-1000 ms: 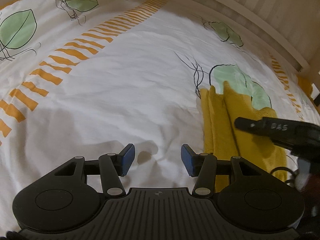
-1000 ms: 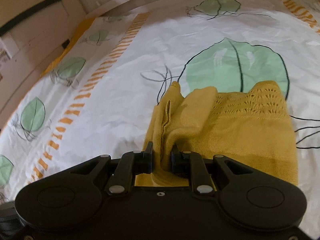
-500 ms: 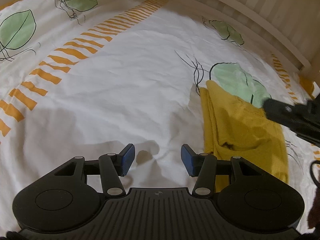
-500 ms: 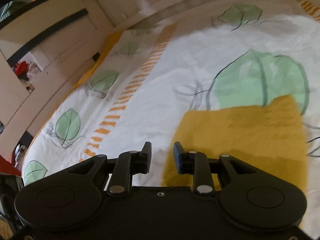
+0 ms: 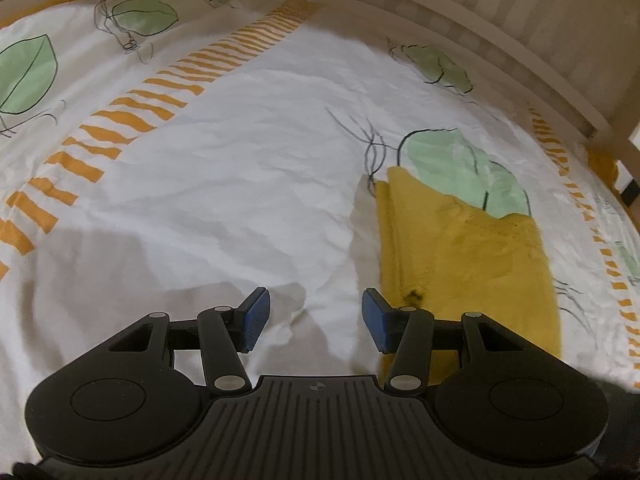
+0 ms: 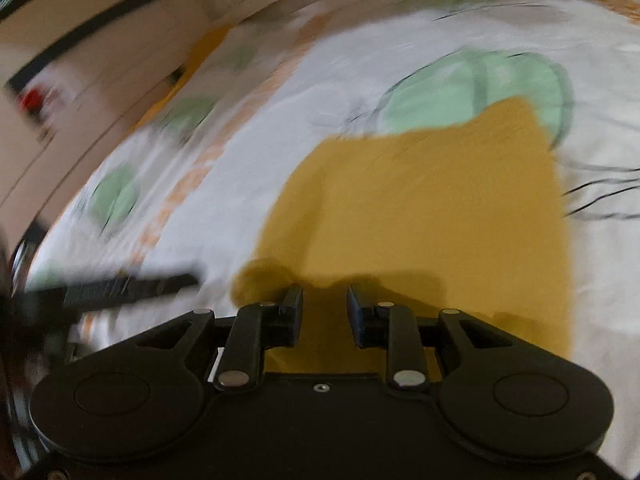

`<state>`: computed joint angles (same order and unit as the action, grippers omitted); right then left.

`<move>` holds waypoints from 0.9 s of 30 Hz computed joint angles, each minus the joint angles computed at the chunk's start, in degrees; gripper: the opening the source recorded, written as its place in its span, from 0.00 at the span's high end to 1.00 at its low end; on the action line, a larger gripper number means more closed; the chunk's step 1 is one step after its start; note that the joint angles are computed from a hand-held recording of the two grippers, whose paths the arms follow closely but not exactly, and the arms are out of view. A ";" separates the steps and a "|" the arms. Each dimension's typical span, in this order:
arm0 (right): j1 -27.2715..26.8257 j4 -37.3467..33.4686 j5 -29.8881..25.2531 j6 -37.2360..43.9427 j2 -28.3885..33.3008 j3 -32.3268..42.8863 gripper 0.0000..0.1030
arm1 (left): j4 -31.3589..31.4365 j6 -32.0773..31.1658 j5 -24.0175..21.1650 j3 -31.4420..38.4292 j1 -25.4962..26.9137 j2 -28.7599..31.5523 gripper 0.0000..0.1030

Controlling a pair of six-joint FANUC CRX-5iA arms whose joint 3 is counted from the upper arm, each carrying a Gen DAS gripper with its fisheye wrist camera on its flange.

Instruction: Fold small clothes

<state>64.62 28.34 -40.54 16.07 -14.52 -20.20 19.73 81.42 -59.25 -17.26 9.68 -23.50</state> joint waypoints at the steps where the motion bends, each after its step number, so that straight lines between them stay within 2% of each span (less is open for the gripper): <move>1: 0.86 -1.39 0.01 2.31 0.25 0.40 0.62 | 0.37 -0.20 0.15 -0.17 -0.08 -0.03 0.52; 4: 3.68 -3.73 -0.68 8.09 0.42 1.00 0.48 | 1.24 -1.33 0.68 -0.68 -0.65 -0.04 0.52; 7: 5.31 -2.25 -1.39 9.92 -0.60 0.47 0.46 | 1.64 -2.42 0.89 -0.96 -1.54 0.13 0.52; 9: 5.79 0.31 -1.37 9.01 -2.31 -0.94 0.42 | 2.10 -3.00 1.14 -1.23 -2.23 0.23 0.52; 11: 5.82 4.20 -0.84 6.09 -4.14 -3.10 0.27 | 3.49 -4.29 1.90 -1.95 -2.69 0.15 0.52; 13: 5.32 8.87 0.10 2.65 -6.03 -5.63 0.22 | 5.09 -5.64 2.87 -2.79 -3.12 -0.01 0.52; 17: 3.93 9.87 -2.18 -0.19 -8.27 -7.92 0.21 | 8.97 -9.24 3.94 -4.72 -3.66 0.04 0.52; 19: 3.45 9.04 -3.32 -2.47 -9.11 -9.14 0.20 | 8.90 -9.12 3.44 -4.63 -4.06 0.54 0.51; 21: 2.58 5.21 -7.74 -3.43 -8.73 -8.08 0.21 | 8.13 -8.99 3.06 -4.43 -4.44 0.87 0.51; 22: 2.35 4.91 -8.05 -4.69 -9.29 -8.73 0.22 | 7.83 -9.01 2.87 -4.28 -4.58 0.99 0.51; 24: 1.45 5.26 -6.02 -6.35 -10.98 -10.07 0.21 | 7.49 -9.07 2.59 -4.21 -4.74 1.16 0.51; 27: 1.88 10.68 -7.34 -7.06 -11.02 -10.36 0.20 | 7.49 -9.45 1.78 -4.20 -4.67 1.36 0.51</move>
